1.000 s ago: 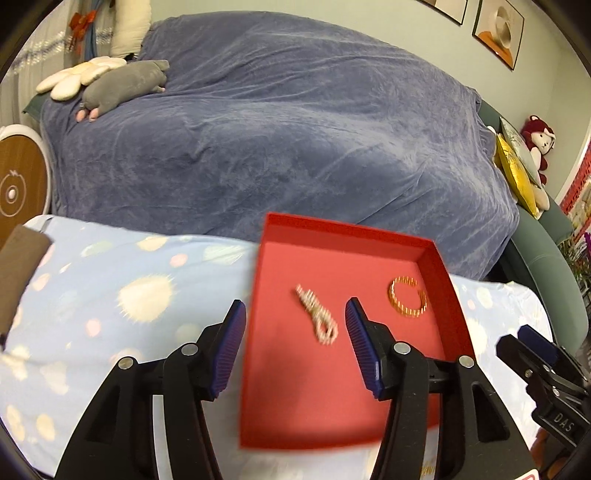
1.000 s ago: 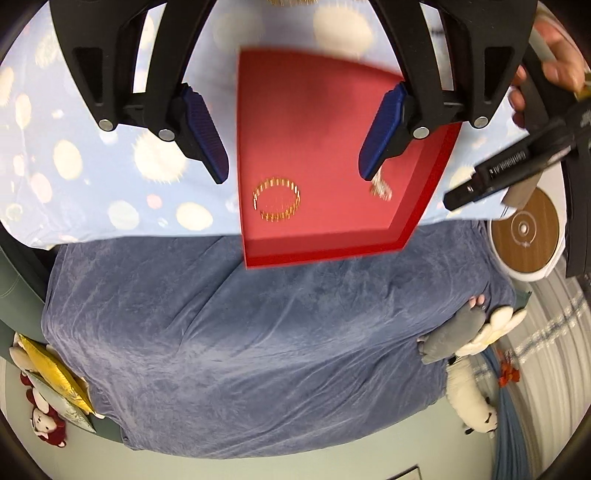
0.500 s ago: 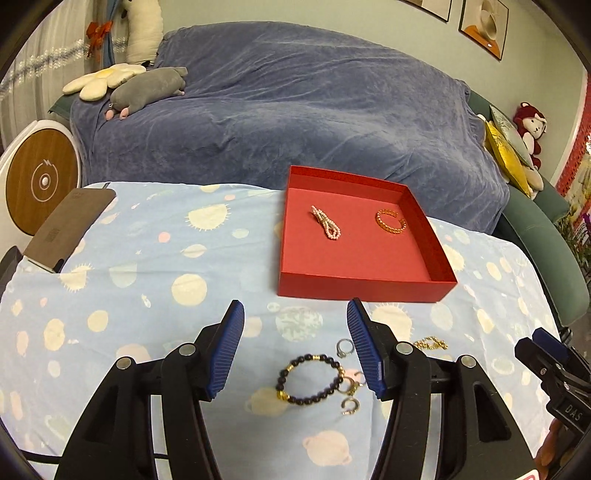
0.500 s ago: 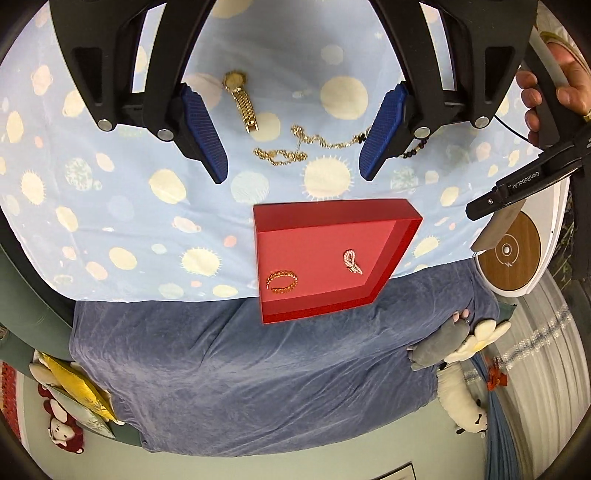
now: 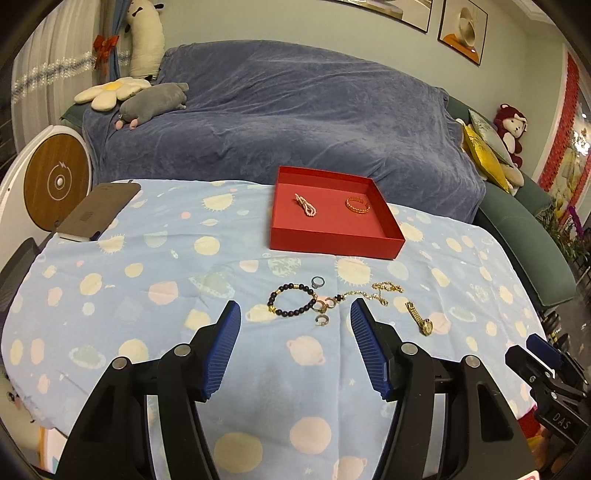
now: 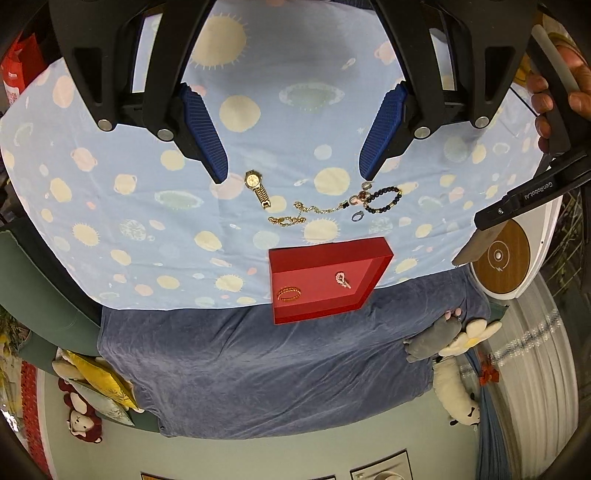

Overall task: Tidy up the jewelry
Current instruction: 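Withdraw both grippers from the red box back over the jewelry, then grasp the black bead bracelet with the left gripper while the right grasps the gold watch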

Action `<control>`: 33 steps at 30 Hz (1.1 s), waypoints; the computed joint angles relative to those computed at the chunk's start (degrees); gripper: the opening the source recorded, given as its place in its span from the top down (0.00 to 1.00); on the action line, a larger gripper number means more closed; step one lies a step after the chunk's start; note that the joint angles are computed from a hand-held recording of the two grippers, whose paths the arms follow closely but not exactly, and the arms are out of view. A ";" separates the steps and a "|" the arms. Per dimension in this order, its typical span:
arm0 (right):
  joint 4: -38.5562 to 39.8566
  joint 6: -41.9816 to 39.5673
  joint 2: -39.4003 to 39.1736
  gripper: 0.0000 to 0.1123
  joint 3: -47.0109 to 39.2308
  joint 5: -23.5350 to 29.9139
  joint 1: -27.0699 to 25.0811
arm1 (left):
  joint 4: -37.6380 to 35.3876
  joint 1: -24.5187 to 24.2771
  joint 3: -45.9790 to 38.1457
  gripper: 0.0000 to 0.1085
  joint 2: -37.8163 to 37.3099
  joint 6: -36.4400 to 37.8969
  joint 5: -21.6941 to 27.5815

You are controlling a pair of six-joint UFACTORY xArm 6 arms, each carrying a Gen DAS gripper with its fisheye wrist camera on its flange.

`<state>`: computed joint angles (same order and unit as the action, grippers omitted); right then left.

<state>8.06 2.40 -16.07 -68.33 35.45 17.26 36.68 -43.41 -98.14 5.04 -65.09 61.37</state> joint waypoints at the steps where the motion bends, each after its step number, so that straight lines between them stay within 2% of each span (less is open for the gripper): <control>1: -0.05 -0.14 -0.99 0.36 0.96 0.11 0.08 | 0.34 -0.55 0.47 0.44 -0.39 -0.47 0.45; 5: 0.10 -1.24 -2.41 0.36 3.11 0.22 -0.21 | 0.24 -0.98 2.74 0.44 -1.37 -1.78 0.31; 8: 1.58 -3.21 -0.98 0.36 3.46 -0.14 -0.73 | -0.52 -0.11 4.85 0.43 -1.39 -2.22 -1.91; 11: 1.27 -3.92 2.34 0.36 2.34 -0.83 -1.10 | -0.76 1.28 6.26 0.42 -0.49 -2.03 -3.70; 15: 0.50 -4.79 9.00 0.36 -1.80 -0.65 -1.28 | -3.30 3.73 6.48 0.42 2.10 2.22 -5.86; 19: -0.56 -6.15 14.67 0.36 -5.91 -1.36 -1.20 | -6.55 6.15 4.79 0.42 5.95 6.47 -7.46; 26: 0.30 -7.93 22.51 0.36 -12.62 0.34 -1.96 | -11.74 9.75 -0.55 0.42 13.38 13.17 -10.58; 30: -0.28 -8.62 24.13 0.36 -13.84 -0.14 -1.97 | -12.63 11.28 -0.69 0.42 14.75 12.54 -12.18; 33: -1.65 -7.09 24.87 0.37 -13.99 -1.14 -2.16 | -13.76 12.34 -3.11 0.42 16.99 11.71 -11.57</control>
<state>6.41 -4.69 8.80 -82.32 34.32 15.10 22.91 -31.07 -101.25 22.03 -53.37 49.79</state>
